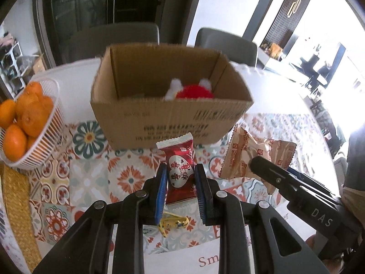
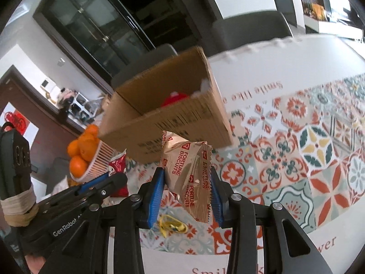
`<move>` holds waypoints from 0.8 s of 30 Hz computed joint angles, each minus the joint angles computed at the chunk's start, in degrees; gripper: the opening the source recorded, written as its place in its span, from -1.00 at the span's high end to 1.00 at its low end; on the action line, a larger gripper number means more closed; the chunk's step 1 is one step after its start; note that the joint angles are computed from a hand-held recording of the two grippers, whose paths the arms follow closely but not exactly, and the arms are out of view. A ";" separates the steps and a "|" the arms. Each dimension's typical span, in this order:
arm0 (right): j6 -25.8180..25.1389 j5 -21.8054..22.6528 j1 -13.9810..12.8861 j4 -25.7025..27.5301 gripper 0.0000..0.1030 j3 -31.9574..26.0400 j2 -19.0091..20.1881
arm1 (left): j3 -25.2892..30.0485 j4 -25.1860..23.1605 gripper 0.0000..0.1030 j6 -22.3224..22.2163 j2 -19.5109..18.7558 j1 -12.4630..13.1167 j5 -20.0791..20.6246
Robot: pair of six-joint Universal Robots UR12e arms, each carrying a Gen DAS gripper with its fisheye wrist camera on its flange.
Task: Organize soft objects
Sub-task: 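Lift both held snacks and carry them over the cardboard box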
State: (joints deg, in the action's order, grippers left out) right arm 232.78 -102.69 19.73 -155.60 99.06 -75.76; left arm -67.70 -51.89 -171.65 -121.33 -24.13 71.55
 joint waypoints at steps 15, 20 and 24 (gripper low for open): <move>-7.46 -4.95 0.93 -3.69 0.25 -4.99 0.98 | 1.98 6.47 0.52 -0.63 0.22 0.70 -1.07; -10.03 -4.25 0.36 -4.35 0.25 -6.66 1.67 | 3.60 7.52 0.52 -0.35 -0.35 0.91 -0.89; -12.10 -3.52 -0.08 -4.42 0.25 -8.14 2.30 | 5.67 7.52 0.52 -0.10 -1.29 0.93 -0.57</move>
